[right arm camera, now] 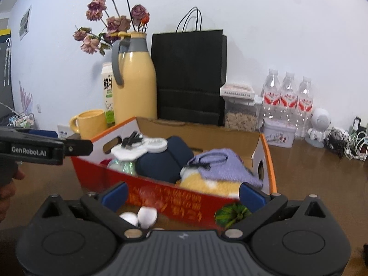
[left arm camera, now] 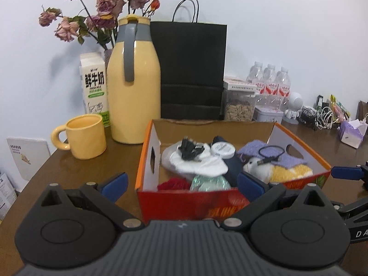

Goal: Organize objects
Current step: 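Withdraw both grippers from the box toward the caps on the table, then grasp a white cap with the right gripper while the left grasps another cap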

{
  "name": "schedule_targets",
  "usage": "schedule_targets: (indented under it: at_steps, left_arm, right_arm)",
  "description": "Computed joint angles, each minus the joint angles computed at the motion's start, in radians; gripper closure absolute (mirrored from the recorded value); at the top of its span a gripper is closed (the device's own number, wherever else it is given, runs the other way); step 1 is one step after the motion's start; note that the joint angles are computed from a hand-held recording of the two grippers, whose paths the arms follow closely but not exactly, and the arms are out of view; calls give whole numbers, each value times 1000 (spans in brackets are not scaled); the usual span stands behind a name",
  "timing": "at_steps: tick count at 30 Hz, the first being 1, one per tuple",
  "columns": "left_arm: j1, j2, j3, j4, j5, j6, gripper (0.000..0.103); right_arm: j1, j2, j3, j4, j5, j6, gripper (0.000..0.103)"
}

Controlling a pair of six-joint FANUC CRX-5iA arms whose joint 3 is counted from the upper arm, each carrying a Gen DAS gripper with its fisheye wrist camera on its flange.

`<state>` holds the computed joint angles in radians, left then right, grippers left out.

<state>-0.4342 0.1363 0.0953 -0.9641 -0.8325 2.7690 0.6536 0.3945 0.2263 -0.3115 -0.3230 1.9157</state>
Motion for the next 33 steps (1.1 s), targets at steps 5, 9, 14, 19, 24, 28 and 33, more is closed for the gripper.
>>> schedule_targets:
  at_steps: [5,9,14,19,24,28,33]
  left_arm:
    - [5,-16,-34,45,-2,-28,0]
    - [15,-23,-57,89,1,-44,0]
    - [33,-25,-82,152,13,-74,0]
    - [38,-19,-89,179,16,-90,0]
    - [50,-20,-95,198,32,-103,0]
    - [58,-12,-92,216,36,-120,0]
    - [66,-5,-90,231,37,-131,0]
  right_arm:
    - [3,-15,-39,14,-20,-27,0]
    - [4,-21,-58,10,-35,-22,0]
    - [7,-14,-65,20,-63,-35,0]
    - [8,-6,-67,39,-77,-57,0]
    - [10,5,-59,59,-85,-84,1]
    - [-2,16,-27,-4,-119,-26,16]
    - [-3,46,22,-25,-167,11,41]
